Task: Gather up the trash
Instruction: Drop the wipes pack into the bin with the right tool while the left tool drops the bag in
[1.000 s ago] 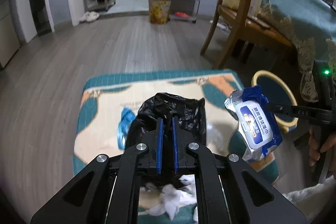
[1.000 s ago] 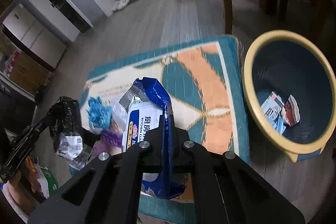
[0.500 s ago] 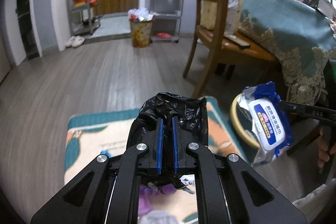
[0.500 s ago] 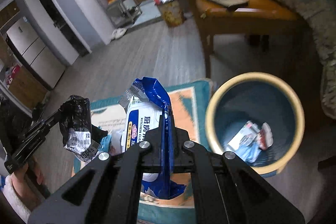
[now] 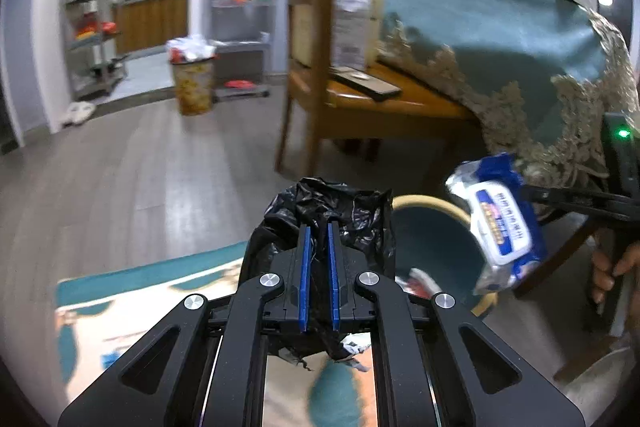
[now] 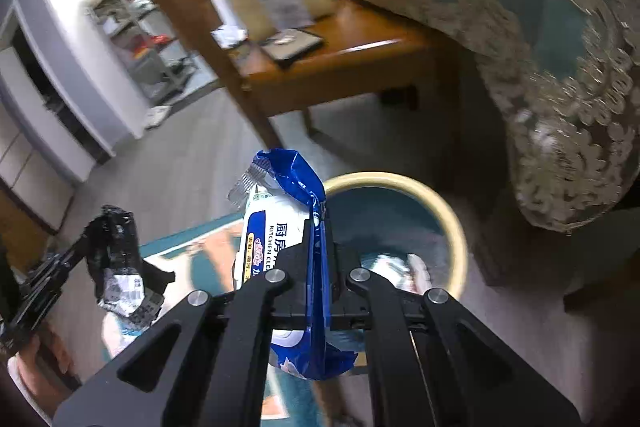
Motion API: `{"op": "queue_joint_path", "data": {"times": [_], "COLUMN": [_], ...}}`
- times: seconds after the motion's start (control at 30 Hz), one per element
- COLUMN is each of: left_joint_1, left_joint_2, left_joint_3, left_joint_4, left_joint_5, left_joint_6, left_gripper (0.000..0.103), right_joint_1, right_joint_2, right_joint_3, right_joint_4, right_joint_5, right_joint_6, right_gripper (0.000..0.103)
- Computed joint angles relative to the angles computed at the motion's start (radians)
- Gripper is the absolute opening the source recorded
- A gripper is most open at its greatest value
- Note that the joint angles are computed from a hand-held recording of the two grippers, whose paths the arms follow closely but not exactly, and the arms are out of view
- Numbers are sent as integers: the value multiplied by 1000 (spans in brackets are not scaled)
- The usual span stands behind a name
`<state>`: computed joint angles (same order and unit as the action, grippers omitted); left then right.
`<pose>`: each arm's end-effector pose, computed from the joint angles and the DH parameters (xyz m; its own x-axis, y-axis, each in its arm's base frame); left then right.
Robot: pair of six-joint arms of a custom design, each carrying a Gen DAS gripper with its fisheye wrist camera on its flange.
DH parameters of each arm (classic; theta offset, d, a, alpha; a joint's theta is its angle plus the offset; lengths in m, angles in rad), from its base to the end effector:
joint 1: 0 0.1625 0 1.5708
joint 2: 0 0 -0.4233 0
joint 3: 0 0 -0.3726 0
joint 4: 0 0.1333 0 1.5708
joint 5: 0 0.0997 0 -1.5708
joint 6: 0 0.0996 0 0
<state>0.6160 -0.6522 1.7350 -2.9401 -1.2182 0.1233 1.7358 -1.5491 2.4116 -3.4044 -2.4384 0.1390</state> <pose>-0.4199 -0.5027 0.0288 -0.5209 0.7724 -0.3635 0.8535 0.4627 -0.2397 0.1158 -0.3467 0.3487 -0.7470 0.5871 0.3120 0.0109 0.4800 -0.8772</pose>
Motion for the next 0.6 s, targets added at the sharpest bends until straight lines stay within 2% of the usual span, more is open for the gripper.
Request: {"op": "queue_joint_path", "data": {"times": [0.07,0.33,0.5,0.6], "left_joint_1": [-9,-18,-17,-20], "left_joint_2": [37,133,186,213], "left_joint_3": [-19,-70,-96,-108], "left_joint_4": [5,35,46,62], "left_joint_5": [-28,-140,-184,-184], "left_joint_6": [21,18,15,15], "left_gripper": [9,9,9,9], "right_joint_1": [-31,-163,-200,-208], "right_joint_2": [-6,-50,-43,-33], "right_joint_3": [8,59,68,67], "right_joint_4": [7,43,65,74], "right_joint_5": [-21,4,2,-4], "right_joint_6": [-9,9,11,13], "right_gripper": [2,2,3,3]}}
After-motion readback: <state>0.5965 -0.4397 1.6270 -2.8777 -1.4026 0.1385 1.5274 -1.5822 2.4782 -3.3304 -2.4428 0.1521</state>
